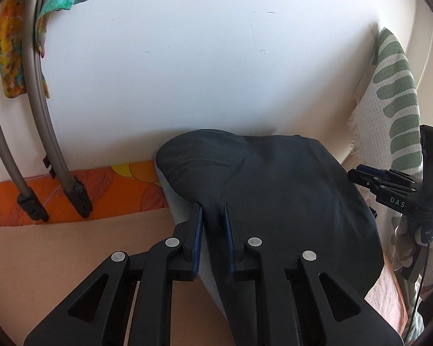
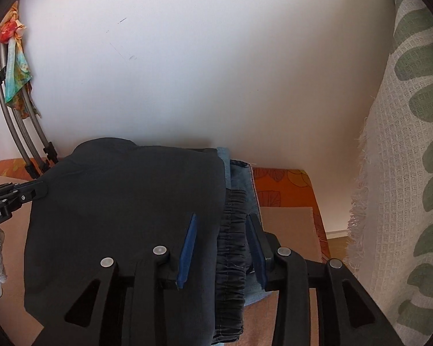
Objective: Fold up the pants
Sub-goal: 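Lower the pants onto the jeans and open both grippers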
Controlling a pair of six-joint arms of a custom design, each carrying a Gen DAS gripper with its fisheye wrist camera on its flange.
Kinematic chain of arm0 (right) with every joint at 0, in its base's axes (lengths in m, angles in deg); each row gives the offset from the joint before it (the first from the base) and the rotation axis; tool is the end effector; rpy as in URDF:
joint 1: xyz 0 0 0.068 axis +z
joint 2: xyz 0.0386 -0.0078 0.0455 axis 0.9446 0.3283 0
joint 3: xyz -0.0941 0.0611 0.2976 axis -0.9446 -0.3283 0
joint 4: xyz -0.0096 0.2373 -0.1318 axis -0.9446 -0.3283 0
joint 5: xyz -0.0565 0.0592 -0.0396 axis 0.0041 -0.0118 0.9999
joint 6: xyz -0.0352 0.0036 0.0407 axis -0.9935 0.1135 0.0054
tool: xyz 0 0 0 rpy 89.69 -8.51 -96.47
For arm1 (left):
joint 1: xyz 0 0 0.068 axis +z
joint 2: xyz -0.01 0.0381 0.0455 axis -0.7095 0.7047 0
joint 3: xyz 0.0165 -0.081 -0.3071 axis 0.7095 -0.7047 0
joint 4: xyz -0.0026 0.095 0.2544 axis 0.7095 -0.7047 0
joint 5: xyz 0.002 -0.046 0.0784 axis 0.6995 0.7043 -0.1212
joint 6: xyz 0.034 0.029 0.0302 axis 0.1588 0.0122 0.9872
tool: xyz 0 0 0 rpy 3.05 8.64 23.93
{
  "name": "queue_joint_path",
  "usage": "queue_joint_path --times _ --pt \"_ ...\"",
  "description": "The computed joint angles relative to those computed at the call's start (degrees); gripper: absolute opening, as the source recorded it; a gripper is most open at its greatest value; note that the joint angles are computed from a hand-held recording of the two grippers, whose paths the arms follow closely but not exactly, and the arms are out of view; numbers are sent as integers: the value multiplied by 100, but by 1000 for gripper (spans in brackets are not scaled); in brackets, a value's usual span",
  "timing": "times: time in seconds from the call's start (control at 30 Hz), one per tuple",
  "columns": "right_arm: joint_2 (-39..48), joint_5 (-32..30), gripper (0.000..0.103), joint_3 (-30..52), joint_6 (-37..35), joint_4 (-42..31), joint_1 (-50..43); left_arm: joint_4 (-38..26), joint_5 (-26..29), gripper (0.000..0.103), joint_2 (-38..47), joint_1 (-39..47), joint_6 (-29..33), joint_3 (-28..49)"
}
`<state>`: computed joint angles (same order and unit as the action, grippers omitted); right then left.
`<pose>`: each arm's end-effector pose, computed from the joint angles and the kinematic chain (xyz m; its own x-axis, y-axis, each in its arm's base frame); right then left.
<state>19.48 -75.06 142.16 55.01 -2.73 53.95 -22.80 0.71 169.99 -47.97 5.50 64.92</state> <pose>0.3107 -0.0873 0.2084 -0.8379 -0.1931 -0.5105 -0.1854 0.9804 -0.0665 0.3173 -0.0194 0.2173 -0.7133 -0.2334 -0.6609 -0.0641 0.9607 -0.2701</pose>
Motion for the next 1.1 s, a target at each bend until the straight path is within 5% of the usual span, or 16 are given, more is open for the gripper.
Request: queue_joint_path --times 0.17,0.47,0.6,0.93,1.1 --pt "-298 27 52 -44 99 -85 -203 -180 120 35 -285 254 116 -100" --pt "-1493 -334 65 -134 369 -910 -435 -1222 141 35 -1445 144 364 -188" --pt "-2340 -271 73 -357 402 -1304 -390 -1798 -23 47 -2130 -93 375 -163" --pt "-4786 -49 91 -327 966 -3111 -124 -3271 -499 59 -3764 -834 -1 -122" --pt "-5776 251 100 80 1555 -4292 489 -4274 -1207 67 -4693 -1623 -399 -20"
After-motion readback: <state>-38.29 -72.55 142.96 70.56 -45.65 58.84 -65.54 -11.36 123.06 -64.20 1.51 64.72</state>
